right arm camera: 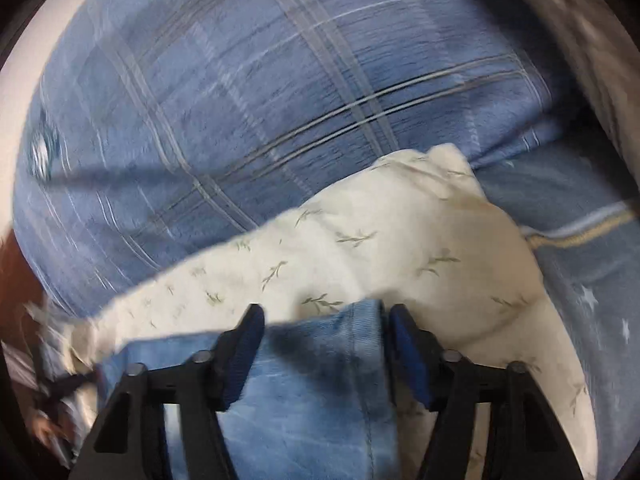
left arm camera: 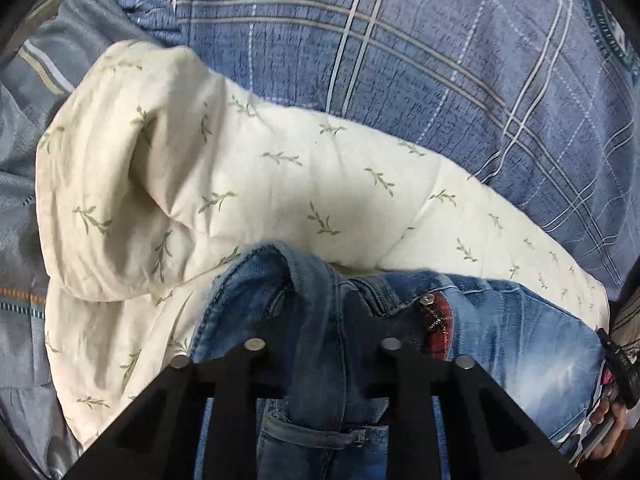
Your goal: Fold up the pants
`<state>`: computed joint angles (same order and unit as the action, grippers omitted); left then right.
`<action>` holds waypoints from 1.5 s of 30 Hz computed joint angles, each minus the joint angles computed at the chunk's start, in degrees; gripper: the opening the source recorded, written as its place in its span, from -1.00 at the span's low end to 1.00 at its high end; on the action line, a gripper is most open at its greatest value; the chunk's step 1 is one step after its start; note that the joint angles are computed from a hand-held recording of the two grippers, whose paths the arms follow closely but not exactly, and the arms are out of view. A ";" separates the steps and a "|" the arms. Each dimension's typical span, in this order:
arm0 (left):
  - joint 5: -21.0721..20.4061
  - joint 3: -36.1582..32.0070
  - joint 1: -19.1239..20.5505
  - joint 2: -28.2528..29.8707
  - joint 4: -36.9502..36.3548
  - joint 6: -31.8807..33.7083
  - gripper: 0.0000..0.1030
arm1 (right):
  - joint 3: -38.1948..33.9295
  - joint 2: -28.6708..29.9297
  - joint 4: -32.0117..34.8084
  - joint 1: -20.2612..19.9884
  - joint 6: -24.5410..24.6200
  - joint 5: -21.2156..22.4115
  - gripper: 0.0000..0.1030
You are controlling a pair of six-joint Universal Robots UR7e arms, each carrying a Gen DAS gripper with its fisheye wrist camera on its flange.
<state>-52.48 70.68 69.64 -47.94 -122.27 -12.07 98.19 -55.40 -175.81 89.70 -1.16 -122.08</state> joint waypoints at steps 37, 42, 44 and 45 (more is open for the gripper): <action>-10.16 49.93 -6.59 -47.10 -25.39 9.05 -0.92 | 41.60 -17.39 -41.02 13.64 -10.72 -7.37 -0.52; -9.87 53.97 -3.19 -52.63 -20.59 6.11 -0.92 | 49.17 -20.45 -39.67 12.82 -7.15 -7.03 -0.52; -9.67 54.24 -1.50 -53.31 -18.09 4.55 -0.92 | 52.42 -23.74 -35.46 10.59 -4.65 -3.46 -0.49; -9.55 54.38 -1.16 -53.54 -17.71 3.96 -0.92 | 53.25 -25.53 -32.03 9.56 -3.49 -2.03 -0.45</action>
<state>-62.03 125.05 68.47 -101.47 -139.98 -8.11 151.43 -80.93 -207.85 99.25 -4.65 -124.11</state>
